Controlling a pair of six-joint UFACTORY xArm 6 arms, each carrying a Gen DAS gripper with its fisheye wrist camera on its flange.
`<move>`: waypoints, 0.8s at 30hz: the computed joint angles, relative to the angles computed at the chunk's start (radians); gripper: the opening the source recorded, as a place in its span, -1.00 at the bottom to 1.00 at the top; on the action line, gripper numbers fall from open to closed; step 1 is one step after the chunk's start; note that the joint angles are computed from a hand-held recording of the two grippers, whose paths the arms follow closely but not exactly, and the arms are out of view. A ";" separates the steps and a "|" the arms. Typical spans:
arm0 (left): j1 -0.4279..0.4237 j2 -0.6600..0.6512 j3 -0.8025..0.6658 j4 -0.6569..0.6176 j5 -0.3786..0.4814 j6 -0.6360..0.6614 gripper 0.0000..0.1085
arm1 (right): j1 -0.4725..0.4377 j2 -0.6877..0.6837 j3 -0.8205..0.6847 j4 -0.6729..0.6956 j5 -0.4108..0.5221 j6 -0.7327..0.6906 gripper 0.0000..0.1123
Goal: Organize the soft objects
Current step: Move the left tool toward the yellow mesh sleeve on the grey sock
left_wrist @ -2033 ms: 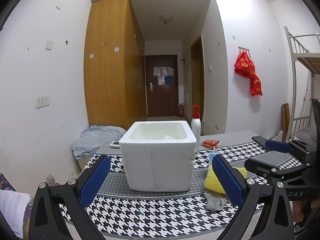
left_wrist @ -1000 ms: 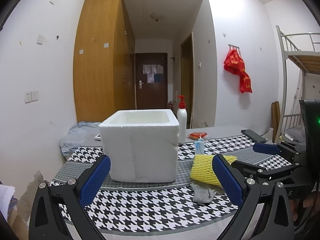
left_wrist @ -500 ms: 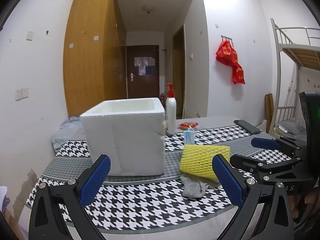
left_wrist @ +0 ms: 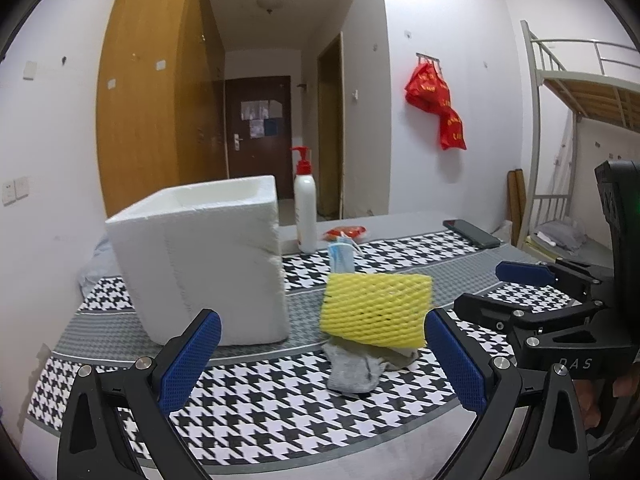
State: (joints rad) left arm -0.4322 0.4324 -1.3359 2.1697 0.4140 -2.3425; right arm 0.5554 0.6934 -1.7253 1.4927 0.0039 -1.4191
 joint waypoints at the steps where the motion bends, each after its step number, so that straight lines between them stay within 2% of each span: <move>1: 0.002 0.009 -0.015 -0.008 -0.012 0.012 0.88 | -0.002 0.001 0.004 -0.026 0.003 0.027 0.39; 8: 0.019 0.062 -0.070 -0.052 -0.066 0.066 0.88 | -0.015 0.023 0.009 -0.201 0.022 0.204 0.31; 24: 0.047 0.153 -0.162 -0.231 -0.141 0.264 0.88 | -0.039 0.093 -0.059 -0.467 0.080 0.451 0.29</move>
